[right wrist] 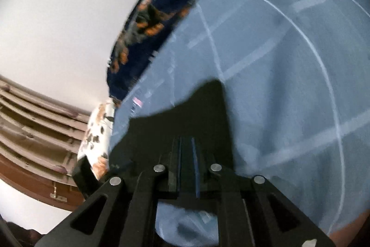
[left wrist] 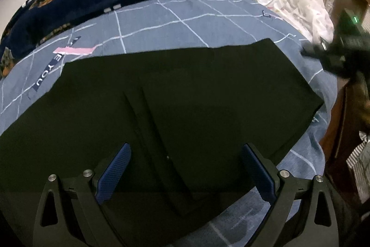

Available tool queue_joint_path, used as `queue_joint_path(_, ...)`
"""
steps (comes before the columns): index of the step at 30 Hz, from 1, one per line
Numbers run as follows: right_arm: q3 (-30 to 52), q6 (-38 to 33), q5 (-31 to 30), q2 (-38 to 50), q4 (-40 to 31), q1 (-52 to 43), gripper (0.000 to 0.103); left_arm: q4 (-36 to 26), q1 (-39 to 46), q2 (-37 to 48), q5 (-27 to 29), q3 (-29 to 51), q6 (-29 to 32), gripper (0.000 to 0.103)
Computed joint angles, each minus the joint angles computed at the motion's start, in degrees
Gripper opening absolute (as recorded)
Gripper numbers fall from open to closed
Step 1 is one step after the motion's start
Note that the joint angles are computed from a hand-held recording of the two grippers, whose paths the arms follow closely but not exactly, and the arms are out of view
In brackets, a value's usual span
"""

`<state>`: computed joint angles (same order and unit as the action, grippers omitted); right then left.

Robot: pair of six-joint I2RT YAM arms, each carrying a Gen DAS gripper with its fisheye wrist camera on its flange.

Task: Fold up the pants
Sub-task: 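Move both grippers to the pants hem to grasp it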

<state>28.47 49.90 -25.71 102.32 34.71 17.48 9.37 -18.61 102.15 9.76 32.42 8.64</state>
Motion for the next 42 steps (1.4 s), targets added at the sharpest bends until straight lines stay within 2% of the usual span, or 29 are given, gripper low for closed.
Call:
queue_joint_path(3,7.94,-3.76,0.5,4.75,-5.53,-0.13,0.011,0.35,-0.33,0.51,-0.68,-0.04,0.08,0.096)
queue_joint_path(7,12.72,-4.42,-0.3,11.44,-7.26,-2.1,0.011,0.42,-0.58,0.39,-0.88,-0.28,0.09,0.096)
queue_joint_path(8,12.86,-4.49,-0.2,12.35,-7.84,-2.54,0.011,0.36,-0.51,0.52,-0.81,-0.25,0.17,0.096)
queue_joint_path(10,12.1,-3.34,-2.29,15.11,-6.24,-4.28,0.0,0.49,-0.36,0.56,-0.55,-0.34,0.26,0.096)
queue_joint_path(12,9.6,-1.16,-4.81,16.43,-1.09,-5.78,0.0,0.59,-0.2,0.69,-0.17,-0.35,0.46,0.096)
queue_joint_path(13,9.19,-1.61,-4.21,15.77,-1.68,-5.73,0.0,0.59,-0.08,0.78,0.03,-0.25,0.41,0.096)
queue_joint_path(15,9.44,-3.98,0.06,11.9,-7.74,-4.31,0.0,0.07,0.07,-0.06,0.1,-0.35,0.02,0.096)
queue_joint_path(18,7.59,-3.85,5.82,4.7,-10.54,-1.68,0.012,0.39,0.6,-4.58,0.48,-2.6,-0.35,0.096)
queue_joint_path(21,5.71,-3.12,7.22,-1.33,-9.45,1.72,0.013,-0.45,4.2,-15.12,3.19,-7.09,0.1,0.096)
queue_joint_path(23,6.79,-3.31,7.1,-3.33,-10.4,5.06,0.018,-3.47,8.24,-21.54,5.72,-8.6,1.19,0.096)
queue_joint_path(24,7.86,-3.34,7.84,-3.89,-11.16,7.5,0.025,-4.68,9.9,-23.67,6.34,-9.03,1.81,0.096)
queue_joint_path(27,11.95,-2.82,9.22,-2.52,-12.75,13.43,0.046,-11.34,19.96,-30.61,10.34,-8.85,6.4,0.096)
queue_joint_path(29,15.21,-1.02,8.73,0.62,-11.9,17.17,0.047,-16.57,30.72,-31.84,15.44,-6.99,12.41,0.096)
queue_joint_path(33,22.34,1.69,7.17,8.29,-11.23,23.11,0.048,-21.85,51.77,-26.81,20.19,-1.45,26.59,0.096)
queue_joint_path(35,25.67,2.14,6.78,11.68,-12.2,25.46,0.048,-26.73,62.27,-18.43,22.21,6.3,31.99,0.096)
queue_joint_path(37,28.24,3.23,5.91,14.62,-12.41,26.98,0.048,-35.65,70.36,-7.7,24.7,17.33,35.08,0.093)
queue_joint_path(40,31.6,4.86,5.19,18.21,-13.06,28.81,0.049,-48.29,77.42,4.96,27.32,30.82,36.96,0.089)
queue_joint_path(42,33.3,5.6,4.96,19.76,-13.68,29.64,0.049,-58.88,81.37,13.48,30.49,39.7,39.78,0.088)
